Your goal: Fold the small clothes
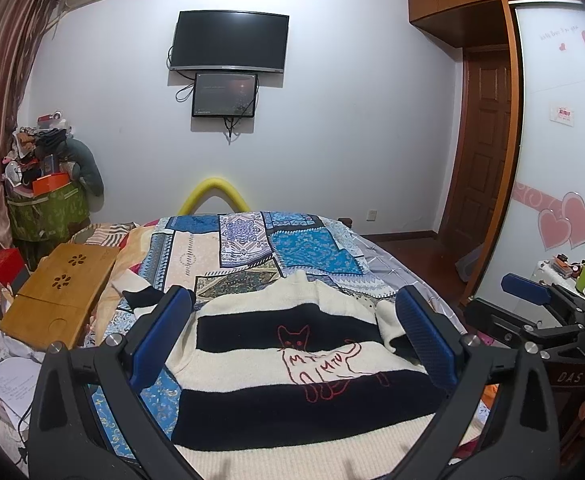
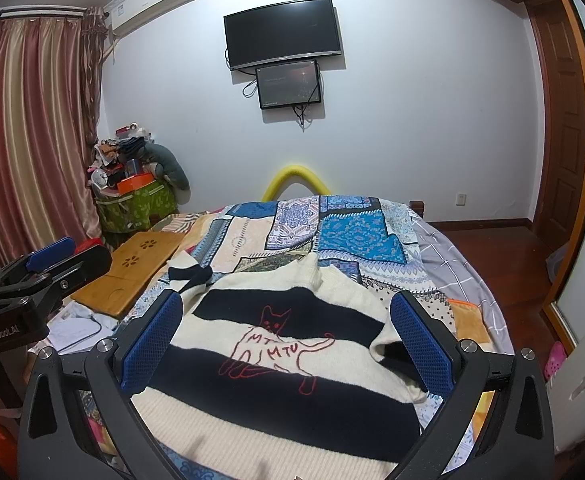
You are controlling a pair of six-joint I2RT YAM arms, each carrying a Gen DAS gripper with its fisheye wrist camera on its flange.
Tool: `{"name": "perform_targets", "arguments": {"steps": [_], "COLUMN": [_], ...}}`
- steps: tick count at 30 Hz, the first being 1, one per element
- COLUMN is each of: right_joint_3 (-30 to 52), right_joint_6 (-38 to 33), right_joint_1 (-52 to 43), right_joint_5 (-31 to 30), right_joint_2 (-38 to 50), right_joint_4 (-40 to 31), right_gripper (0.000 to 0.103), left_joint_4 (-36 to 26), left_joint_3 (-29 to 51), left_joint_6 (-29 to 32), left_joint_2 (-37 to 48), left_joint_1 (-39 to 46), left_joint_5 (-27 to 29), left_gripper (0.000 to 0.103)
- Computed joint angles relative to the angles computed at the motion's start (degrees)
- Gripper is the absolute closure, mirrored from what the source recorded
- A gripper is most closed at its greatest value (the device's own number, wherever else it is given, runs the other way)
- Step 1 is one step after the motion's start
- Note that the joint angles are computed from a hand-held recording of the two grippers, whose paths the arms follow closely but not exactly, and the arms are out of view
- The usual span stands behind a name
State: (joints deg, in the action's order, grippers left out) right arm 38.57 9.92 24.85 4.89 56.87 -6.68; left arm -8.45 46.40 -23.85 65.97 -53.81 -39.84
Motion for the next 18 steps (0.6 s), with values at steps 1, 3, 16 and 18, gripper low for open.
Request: {"name": "perform_targets", "arguments": {"steps": [1,3,16,18], "right_joint_3": [0.0,-0.1,0.0,0.0], "right_joint_6": [0.0,0.0,-0.1,0.0], "right_joint_1": [0.0,0.0,-0.3,-0.1], "right_joint_5": [-0.1,0.1,-0.3,-0.1], "right_joint_2": [0.0,0.0,-0.1,-0.1], "right_joint_4": [0.0,0.0,-0.1,-0.1], "right_gripper": [0.000,0.000,0.000,0.000], "left_joint_4": [0.1,0.0,-0.3,-0.3], "left_joint_3": [0.1,0.3,0.4,0.4], "left_joint_6": [0.0,0.0,0.2,0.2], "left_joint_2": [0.2,0.3,0.1,0.1], "left_joint_1": [-0.1,-0.1,-0.6,-0.6], "left_joint_5": [0.0,-0.1,-0.6,-0.6], "left_gripper": [0.000,0.000,0.000,0.000]}}
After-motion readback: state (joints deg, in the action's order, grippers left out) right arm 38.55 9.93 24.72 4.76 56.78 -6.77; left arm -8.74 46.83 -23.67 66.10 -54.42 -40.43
